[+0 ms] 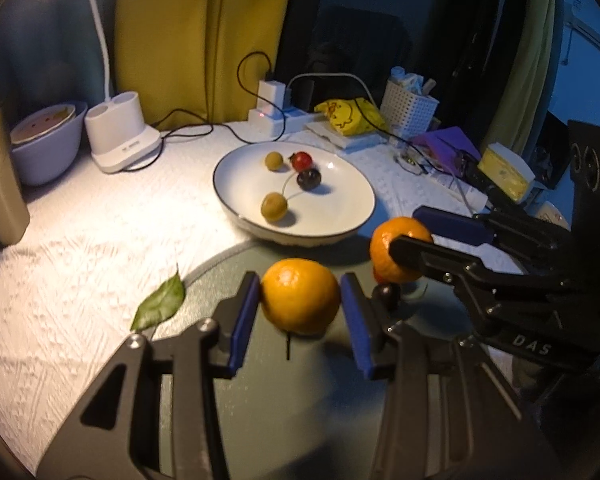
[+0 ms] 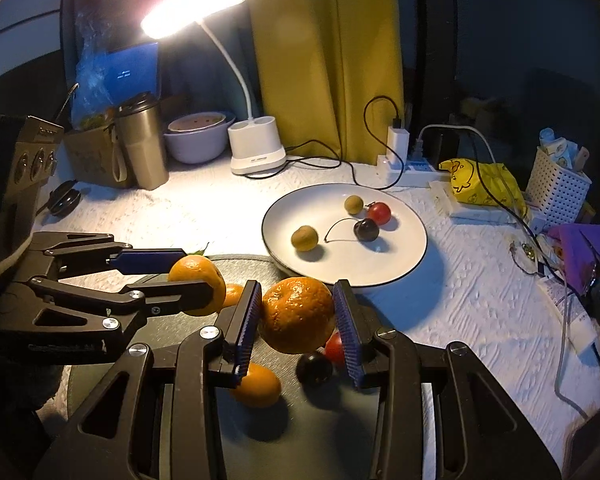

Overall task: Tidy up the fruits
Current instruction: 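Grasp a mandarin orange with the left tool while the right tool grasps another mandarin, then carry both held mandarins into the white bowl and open both tools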

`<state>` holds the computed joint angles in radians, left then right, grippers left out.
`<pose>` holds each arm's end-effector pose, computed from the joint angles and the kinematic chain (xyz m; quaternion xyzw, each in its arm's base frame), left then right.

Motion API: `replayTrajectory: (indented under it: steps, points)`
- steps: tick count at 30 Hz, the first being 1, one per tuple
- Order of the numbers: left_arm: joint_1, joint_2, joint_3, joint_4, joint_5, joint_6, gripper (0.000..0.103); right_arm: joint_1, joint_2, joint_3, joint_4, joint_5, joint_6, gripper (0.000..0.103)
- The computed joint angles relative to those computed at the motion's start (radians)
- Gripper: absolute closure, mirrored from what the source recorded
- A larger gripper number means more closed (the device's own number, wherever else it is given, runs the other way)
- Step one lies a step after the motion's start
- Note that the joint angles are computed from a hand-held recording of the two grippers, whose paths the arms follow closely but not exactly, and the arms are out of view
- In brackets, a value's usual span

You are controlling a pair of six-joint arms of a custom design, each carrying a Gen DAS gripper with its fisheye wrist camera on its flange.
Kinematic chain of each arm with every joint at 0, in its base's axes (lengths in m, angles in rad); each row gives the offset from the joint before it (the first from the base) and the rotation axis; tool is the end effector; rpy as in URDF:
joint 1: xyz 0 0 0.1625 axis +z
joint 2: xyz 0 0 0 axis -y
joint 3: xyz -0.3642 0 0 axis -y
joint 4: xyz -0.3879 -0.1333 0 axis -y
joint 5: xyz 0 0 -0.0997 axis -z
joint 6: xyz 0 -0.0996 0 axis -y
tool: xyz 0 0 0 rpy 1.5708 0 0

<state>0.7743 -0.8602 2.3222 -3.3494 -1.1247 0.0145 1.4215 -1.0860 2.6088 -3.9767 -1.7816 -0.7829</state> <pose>-0.1644 -0.4074 -0.0014 0.3479 0.8987 -0.2254 0.1434 0.0626 -0.3400 0.1125 0.2374 -0.8683 0.3369 0.2760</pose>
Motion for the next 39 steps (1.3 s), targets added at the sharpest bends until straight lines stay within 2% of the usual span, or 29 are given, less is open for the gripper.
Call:
replayTrajectory:
  steps: [19,39]
  points:
    - [0.053,0.104,-0.183,0.013,-0.037,0.061,0.06,-0.077,-0.036,-0.109,0.122,0.061,-0.006,0.063]
    - [0.108,0.204,-0.321,0.061,-0.045,0.102,0.059,-0.128,0.021,-0.231,0.22,0.066,0.029,0.063]
